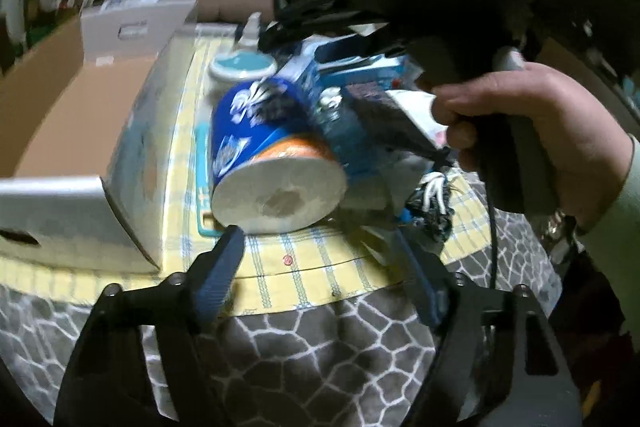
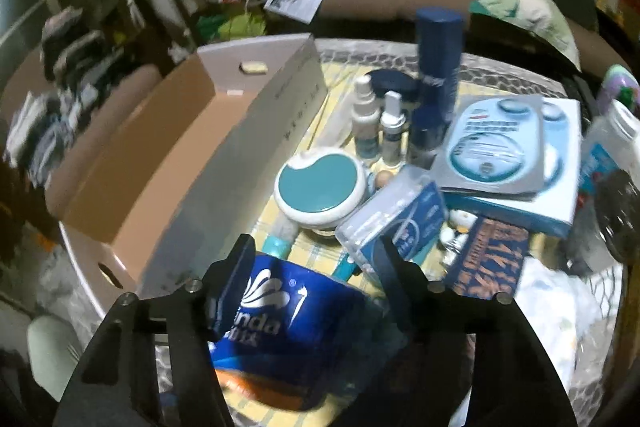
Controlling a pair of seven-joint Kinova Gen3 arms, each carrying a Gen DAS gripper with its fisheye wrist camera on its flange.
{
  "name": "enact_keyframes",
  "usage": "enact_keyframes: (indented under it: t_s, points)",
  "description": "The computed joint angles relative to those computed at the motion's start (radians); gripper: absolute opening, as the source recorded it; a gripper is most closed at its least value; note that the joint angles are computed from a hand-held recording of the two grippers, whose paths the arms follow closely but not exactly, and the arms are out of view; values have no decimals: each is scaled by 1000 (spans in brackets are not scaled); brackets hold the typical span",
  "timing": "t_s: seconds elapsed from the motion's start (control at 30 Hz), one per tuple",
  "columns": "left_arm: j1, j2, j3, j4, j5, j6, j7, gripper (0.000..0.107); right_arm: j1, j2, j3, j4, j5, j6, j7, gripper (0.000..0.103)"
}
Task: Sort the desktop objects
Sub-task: 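Lift the Vinda roll with the right gripper and carry it over the cardboard box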
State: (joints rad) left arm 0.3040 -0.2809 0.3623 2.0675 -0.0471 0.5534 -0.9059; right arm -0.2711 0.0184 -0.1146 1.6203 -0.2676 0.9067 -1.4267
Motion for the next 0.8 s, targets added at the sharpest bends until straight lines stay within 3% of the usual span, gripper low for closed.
enact_keyframes:
  t_s: [0.13, 0.27, 0.43, 0.67, 0.8]
  points:
    - [19, 34, -62, 40, 66, -77, -25, 70, 2, 61, -2, -37, -11, 39, 58, 58]
    - [22, 54, -81, 50, 88, -123, -51, 70, 22, 100, -6, -65, -56, 88, 121, 58]
    - [36, 86, -126, 48, 135, -134, -102, 70, 67, 132, -7, -85, -151, 170, 212, 61]
    - [80, 72, -208, 67, 253, -134, -249, 70, 72, 116, -3, -114, -142, 295, 267, 63]
    - [60, 55, -194, 72, 280, -123, -256, 70, 89, 92, 5, -110, -195, 338, 291, 64]
